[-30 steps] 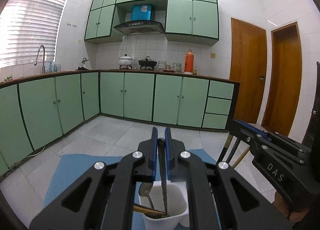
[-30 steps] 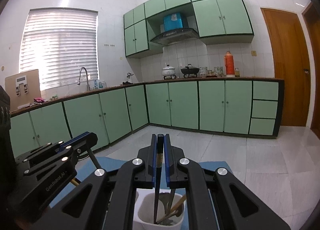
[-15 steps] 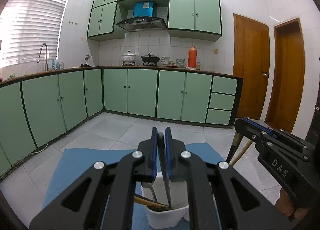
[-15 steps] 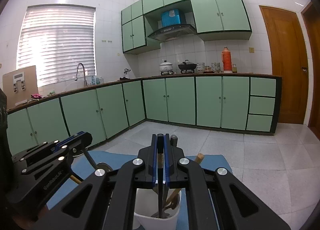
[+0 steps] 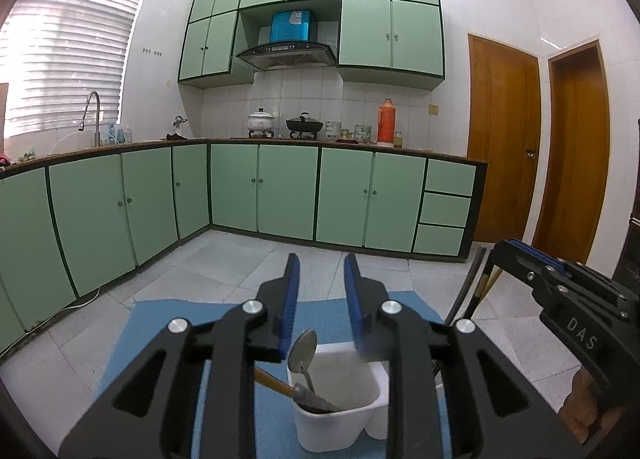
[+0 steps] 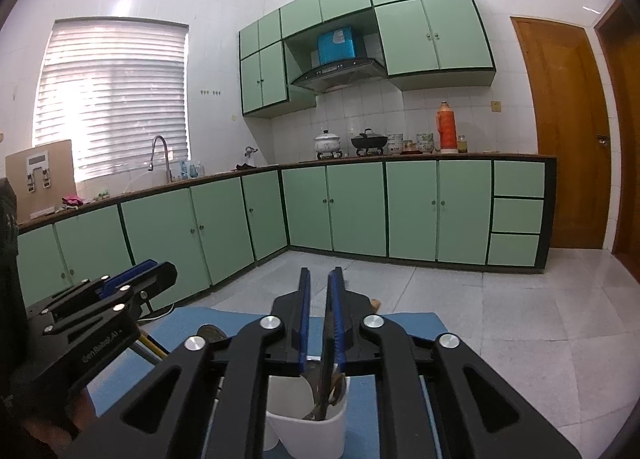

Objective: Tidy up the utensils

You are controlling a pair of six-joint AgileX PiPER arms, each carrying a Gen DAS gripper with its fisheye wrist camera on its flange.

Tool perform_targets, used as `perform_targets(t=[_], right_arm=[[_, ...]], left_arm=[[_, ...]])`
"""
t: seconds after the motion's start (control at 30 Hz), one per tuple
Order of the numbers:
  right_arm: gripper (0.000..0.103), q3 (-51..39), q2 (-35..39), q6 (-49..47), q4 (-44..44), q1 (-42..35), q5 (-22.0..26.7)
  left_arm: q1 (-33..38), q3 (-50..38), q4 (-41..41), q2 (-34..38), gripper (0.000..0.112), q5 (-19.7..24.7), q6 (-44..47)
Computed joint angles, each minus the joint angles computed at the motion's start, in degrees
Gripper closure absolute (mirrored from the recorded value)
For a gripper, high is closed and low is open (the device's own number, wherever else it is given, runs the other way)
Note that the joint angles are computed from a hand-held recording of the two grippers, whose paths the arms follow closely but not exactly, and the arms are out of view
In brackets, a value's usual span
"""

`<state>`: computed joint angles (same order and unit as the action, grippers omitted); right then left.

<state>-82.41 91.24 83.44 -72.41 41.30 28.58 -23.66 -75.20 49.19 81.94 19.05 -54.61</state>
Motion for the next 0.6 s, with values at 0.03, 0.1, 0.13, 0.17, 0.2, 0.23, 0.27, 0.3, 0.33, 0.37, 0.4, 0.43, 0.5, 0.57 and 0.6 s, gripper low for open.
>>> perform_targets(t=[0.03, 0.1, 0.13, 0.17, 0.2, 0.23, 0.27, 0.3, 0.33, 0.37, 0.4, 0.43, 0.5, 0.57, 0.6], right_arm=[[0.085, 0.71, -0.53, 0.93, -0.81, 0.21, 0.21], [0.077, 2.8, -2.13, 3.29, -2.87, 0.64, 0.72], [0.075, 3.66, -2.77, 4.3, -3.68, 0.91, 1.09], [0.072, 4.37, -3.32, 5.12, -4.26, 1.15, 1.39], [0.07, 5.66, -4.3, 6.51, -5.18, 1.38, 1.54], [0.069, 6.87, -5.22, 7.57, -5.78, 1.63, 1.72], [0.066, 8.19, -6.21, 8.8, -6.53, 1.95, 2.02], [0.063, 8.83, -6.81, 9.29, -6.76, 2.26, 2.39], [0.063, 10.24, -7.88, 10.36, -7.41, 2.74, 2.97], [0.062, 11.42, -8.8, 11.02, -7.73, 3.16, 3.47], [0.059, 12.29, -9.49, 11.48, -7.95, 3.42, 3.79], [0.057, 13.5, -10.38, 12.38, -8.48, 3.95, 4.37], [0.051, 16.26, -12.33, 13.98, -9.37, 5.22, 5.87], [0.045, 18.69, -13.98, 15.39, -10.12, 6.49, 7.47], [0.041, 19.95, -14.83, 16.26, -10.46, 7.27, 8.41]], left_arm=[[-0.31, 0.29, 0.83, -0.4, 0.085, 0.2, -0.83], [-0.98, 1.37, 2.92, -1.64, 0.08, 0.6, -2.81], [-1.34, 1.85, 3.89, -2.16, 0.076, 0.88, -3.73], [-1.57, 2.46, 4.62, -2.81, 0.074, 1.1, -4.4], [-2.07, 3.37, 5.94, -3.72, 0.07, 1.52, -5.7], [-2.39, 4.11, 6.56, -4.51, 0.067, 1.77, -6.31], [-2.75, 4.96, 7.29, -5.37, 0.065, 2.05, -7.04], [-3.0, 5.55, 7.8, -5.98, 0.062, 2.29, -7.53], [-3.49, 6.46, 8.59, -6.95, 0.059, 2.88, -8.31], [-3.93, 7.2, 9.29, -7.7, 0.058, 3.37, -9.05], [-4.3, 8.02, 9.88, -8.5, 0.055, 3.77, -9.71], [-4.81, 9.3, 10.78, -9.64, 0.051, 4.26, -10.75], [-6.12, 11.28, 12.28, -11.39, 0.044, 5.82, -12.61], [-7.04, 13.21, 13.25, -13.08, 0.037, 6.87, -14.03], [-7.68, 14.25, 13.71, -13.98, 0.033, 7.53, -14.75]])
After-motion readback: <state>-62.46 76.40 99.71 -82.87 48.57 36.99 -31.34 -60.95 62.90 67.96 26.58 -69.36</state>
